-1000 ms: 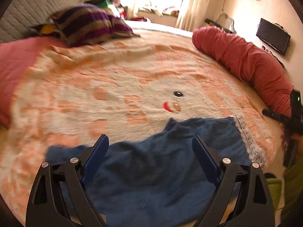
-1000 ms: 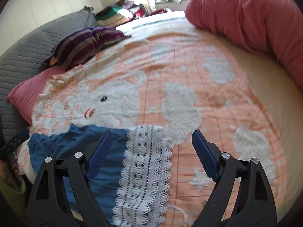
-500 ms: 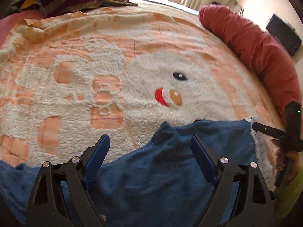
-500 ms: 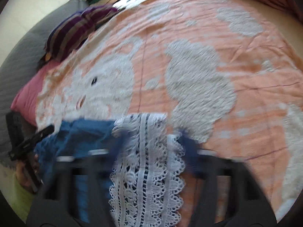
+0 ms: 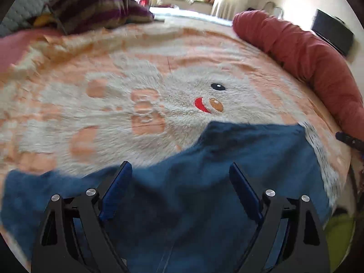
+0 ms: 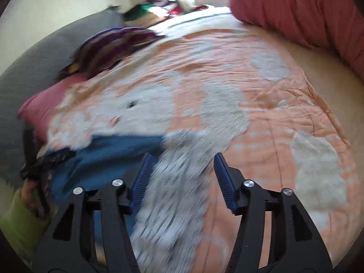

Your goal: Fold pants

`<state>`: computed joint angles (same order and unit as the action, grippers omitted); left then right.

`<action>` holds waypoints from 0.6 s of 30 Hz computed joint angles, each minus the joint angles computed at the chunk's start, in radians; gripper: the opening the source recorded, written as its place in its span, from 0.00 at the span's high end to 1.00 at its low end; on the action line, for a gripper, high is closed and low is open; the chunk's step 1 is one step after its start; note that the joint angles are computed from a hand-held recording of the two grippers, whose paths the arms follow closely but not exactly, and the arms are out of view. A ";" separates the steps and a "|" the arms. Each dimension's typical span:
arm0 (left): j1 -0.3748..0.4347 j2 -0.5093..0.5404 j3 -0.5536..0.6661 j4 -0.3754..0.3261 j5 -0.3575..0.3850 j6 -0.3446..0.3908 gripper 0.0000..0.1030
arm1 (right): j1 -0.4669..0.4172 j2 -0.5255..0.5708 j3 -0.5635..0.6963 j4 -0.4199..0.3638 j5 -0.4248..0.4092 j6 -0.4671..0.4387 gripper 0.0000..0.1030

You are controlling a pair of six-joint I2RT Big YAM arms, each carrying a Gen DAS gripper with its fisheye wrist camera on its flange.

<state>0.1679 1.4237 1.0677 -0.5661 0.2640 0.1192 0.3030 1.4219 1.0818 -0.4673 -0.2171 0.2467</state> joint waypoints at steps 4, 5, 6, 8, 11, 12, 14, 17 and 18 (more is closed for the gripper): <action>0.066 -0.146 -0.136 0.011 0.041 0.046 0.16 | 0.086 -0.066 -0.054 -0.132 0.086 -0.109 0.51; 0.077 -0.169 -0.160 0.006 0.048 0.060 0.16 | 0.103 -0.068 -0.058 -0.150 0.113 -0.120 0.51; 0.086 -0.190 -0.182 0.005 0.042 0.080 0.16 | 0.122 -0.067 -0.060 -0.176 0.147 -0.132 0.51; 0.079 -0.214 -0.210 0.009 -0.012 0.113 0.16 | 0.131 -0.063 -0.071 -0.187 0.154 -0.139 0.55; 0.077 -0.219 -0.226 0.017 -0.046 0.132 0.16 | 0.142 -0.034 -0.054 -0.221 0.147 -0.138 0.94; 0.082 -0.217 -0.226 0.016 -0.049 0.133 0.16 | 0.146 -0.023 -0.047 -0.235 0.132 -0.154 0.97; 0.092 -0.215 -0.225 0.013 -0.046 0.131 0.16 | 0.158 -0.026 -0.050 -0.247 0.137 -0.166 0.98; 0.106 -0.229 -0.227 0.006 -0.041 0.131 0.16 | 0.154 -0.075 -0.066 -0.263 0.131 -0.173 0.98; 0.108 -0.231 -0.228 0.003 -0.043 0.129 0.16 | 0.148 -0.096 -0.073 -0.272 0.136 -0.171 0.98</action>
